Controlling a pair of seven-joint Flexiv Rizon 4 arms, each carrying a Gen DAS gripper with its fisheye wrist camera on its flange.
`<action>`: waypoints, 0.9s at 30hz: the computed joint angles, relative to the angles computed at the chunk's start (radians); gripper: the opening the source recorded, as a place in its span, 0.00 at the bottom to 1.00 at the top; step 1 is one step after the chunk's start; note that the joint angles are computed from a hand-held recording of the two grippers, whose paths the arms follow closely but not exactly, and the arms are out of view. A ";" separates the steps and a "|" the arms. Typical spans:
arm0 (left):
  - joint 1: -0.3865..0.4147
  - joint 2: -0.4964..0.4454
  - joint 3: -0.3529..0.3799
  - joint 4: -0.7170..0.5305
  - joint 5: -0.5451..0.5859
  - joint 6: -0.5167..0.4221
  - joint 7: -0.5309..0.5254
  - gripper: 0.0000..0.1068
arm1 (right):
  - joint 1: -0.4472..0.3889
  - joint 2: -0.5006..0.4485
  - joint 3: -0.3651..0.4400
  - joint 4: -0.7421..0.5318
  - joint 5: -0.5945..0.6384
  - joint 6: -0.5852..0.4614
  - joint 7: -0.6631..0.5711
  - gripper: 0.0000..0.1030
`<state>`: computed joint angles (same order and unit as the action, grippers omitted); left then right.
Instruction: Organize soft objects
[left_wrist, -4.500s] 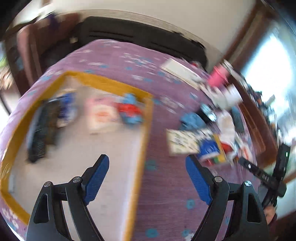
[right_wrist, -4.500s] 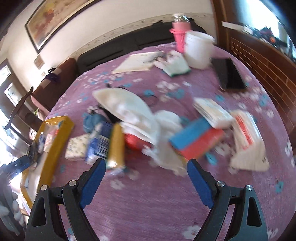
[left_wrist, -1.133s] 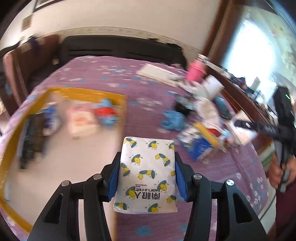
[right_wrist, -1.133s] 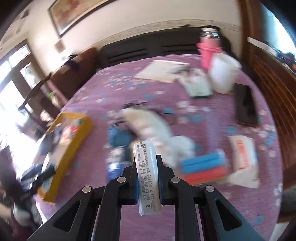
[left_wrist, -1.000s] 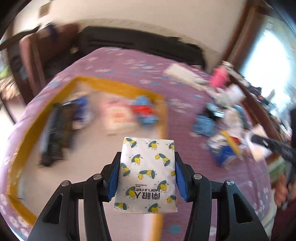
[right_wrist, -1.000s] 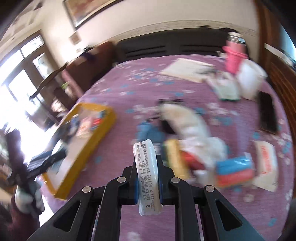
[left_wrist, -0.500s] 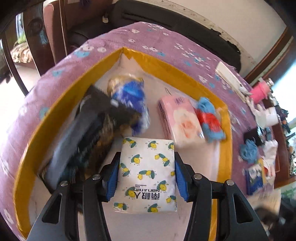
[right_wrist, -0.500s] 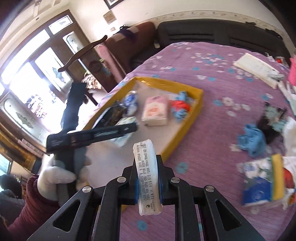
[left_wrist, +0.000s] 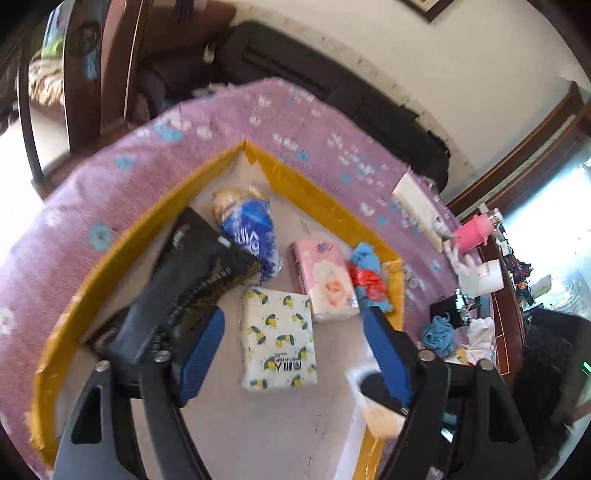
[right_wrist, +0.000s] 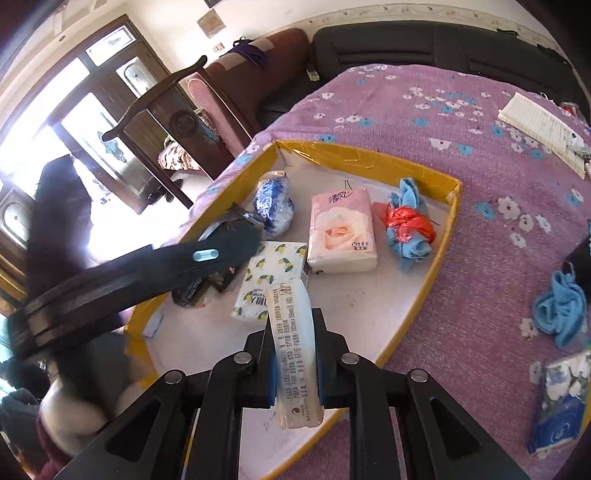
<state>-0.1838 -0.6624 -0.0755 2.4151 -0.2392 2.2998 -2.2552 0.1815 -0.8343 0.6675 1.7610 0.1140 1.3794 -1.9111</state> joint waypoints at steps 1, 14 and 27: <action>-0.036 0.011 0.019 0.014 -0.033 0.015 0.009 0.76 | 0.017 -0.005 -0.015 -0.002 0.000 0.027 0.005 0.18; -0.285 0.062 0.061 0.063 -0.356 0.030 0.165 0.78 | -0.127 0.052 -0.015 0.115 -0.082 0.220 0.104 0.83; -0.550 -0.051 0.019 -0.182 -0.690 -0.010 0.526 0.83 | -0.217 0.094 -0.248 0.247 -0.095 0.516 0.291 0.92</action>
<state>-0.7338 -0.7136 -0.0562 2.2335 -0.9290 2.2903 -1.7297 -0.0360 -0.7406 0.4200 2.0082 0.0192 1.8953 -1.6204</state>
